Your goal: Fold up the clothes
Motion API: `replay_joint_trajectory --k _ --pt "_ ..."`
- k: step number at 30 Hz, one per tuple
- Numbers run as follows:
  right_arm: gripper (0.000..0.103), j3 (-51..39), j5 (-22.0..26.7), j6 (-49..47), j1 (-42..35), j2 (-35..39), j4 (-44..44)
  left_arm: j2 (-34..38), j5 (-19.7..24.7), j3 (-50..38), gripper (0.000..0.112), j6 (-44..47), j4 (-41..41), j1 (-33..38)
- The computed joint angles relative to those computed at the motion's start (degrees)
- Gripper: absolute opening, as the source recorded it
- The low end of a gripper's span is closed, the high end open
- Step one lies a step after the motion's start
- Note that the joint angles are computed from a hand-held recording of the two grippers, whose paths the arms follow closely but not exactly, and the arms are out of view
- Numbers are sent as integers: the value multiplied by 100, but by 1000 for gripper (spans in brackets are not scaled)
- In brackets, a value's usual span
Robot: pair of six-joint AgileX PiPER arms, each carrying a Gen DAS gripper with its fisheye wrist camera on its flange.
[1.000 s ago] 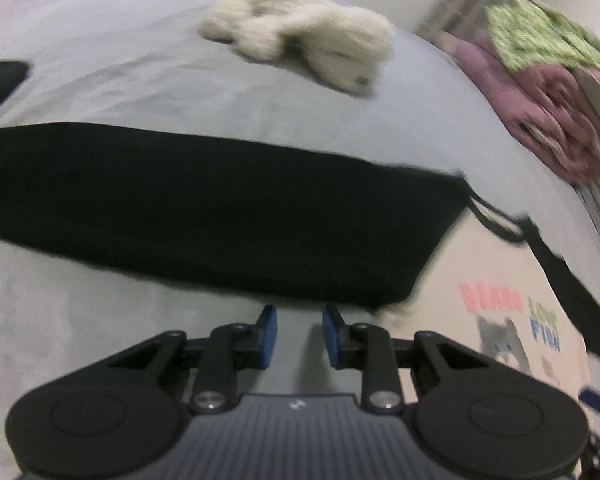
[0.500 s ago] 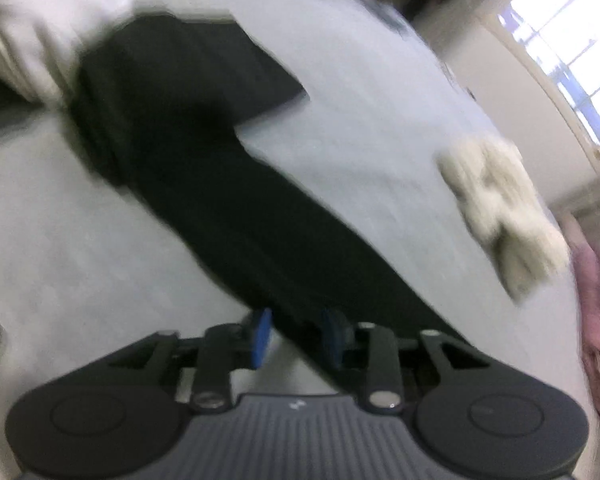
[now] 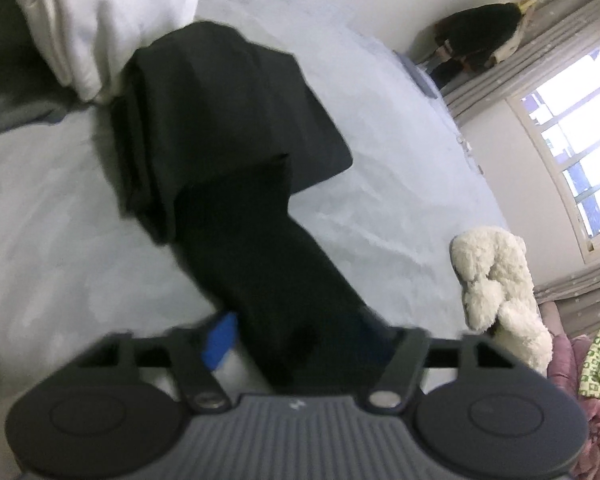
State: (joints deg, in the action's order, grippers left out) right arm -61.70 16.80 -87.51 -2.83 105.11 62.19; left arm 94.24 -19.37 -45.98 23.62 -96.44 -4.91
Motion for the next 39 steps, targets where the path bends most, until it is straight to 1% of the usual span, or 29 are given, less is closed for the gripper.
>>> replay_joint_trajectory --k 1,2,3,7,11,13,15,17,20,23,25,27,29,30,32,33,37,39 --pt "75 -2 2 -32 -9 -11 52 61 90 -13 23 -199 173 30" --pt "75 -6 8 -40 -24 -25 93 20 166 88 17 -589 489 64" --pt "75 -11 15 -39 -42 -42 133 -67 185 216 8 -1026 880 80" --pt "75 -70 75 41 -146 -94 218 -298 -174 219 8 -1680 1609 -118" --pt "75 -148 89 255 -200 -96 152 -685 -912 400 8 -2568 2543 -590" --pt "75 -176 10 405 -205 -94 130 -774 -1238 375 8 -2620 2763 -860" --pt "75 -281 -22 931 -228 -68 -186 -825 -1520 308 8 -2492 2854 -1160" --pt "75 -441 78 1516 -320 -30 -533 -814 -1863 194 8 -2212 2761 -1534" --pt "75 -785 471 2304 -588 57 -916 -630 -2213 -170 8 -1699 2585 -2059" --pt "75 -1181 880 3172 -858 164 -1305 -355 -2434 -788 8 -1081 2443 -2488" --pt "75 -1466 1151 3776 -1042 263 -1535 -73 -2441 -1417 8 -510 2304 -2750" --pt "75 -1751 1421 4199 -1237 417 -1559 281 -2341 -2183 8 155 2108 -2991" --pt "75 -1971 1604 4515 -1404 532 -1553 747 -2093 -3105 8 843 1792 -3245" --pt "75 -2055 1654 4659 -1471 573 -1573 1010 -1983 -3571 8 1173 1632 -3354" --pt "75 -2227 1770 4881 -1598 675 -1589 1609 -1910 -4555 8 1958 1302 -3650" --pt "75 -2363 1901 5038 -1668 758 -1621 1926 -1850 -5025 8 2301 1195 -3778" --pt "75 -2952 2558 5692 -1972 1124 -1678 3036 -1267 -6373 8 3222 903 -4057" --pt "75 -3148 2649 5986 -2051 1235 -1828 3524 -955 -6896 8 3915 643 -4167"
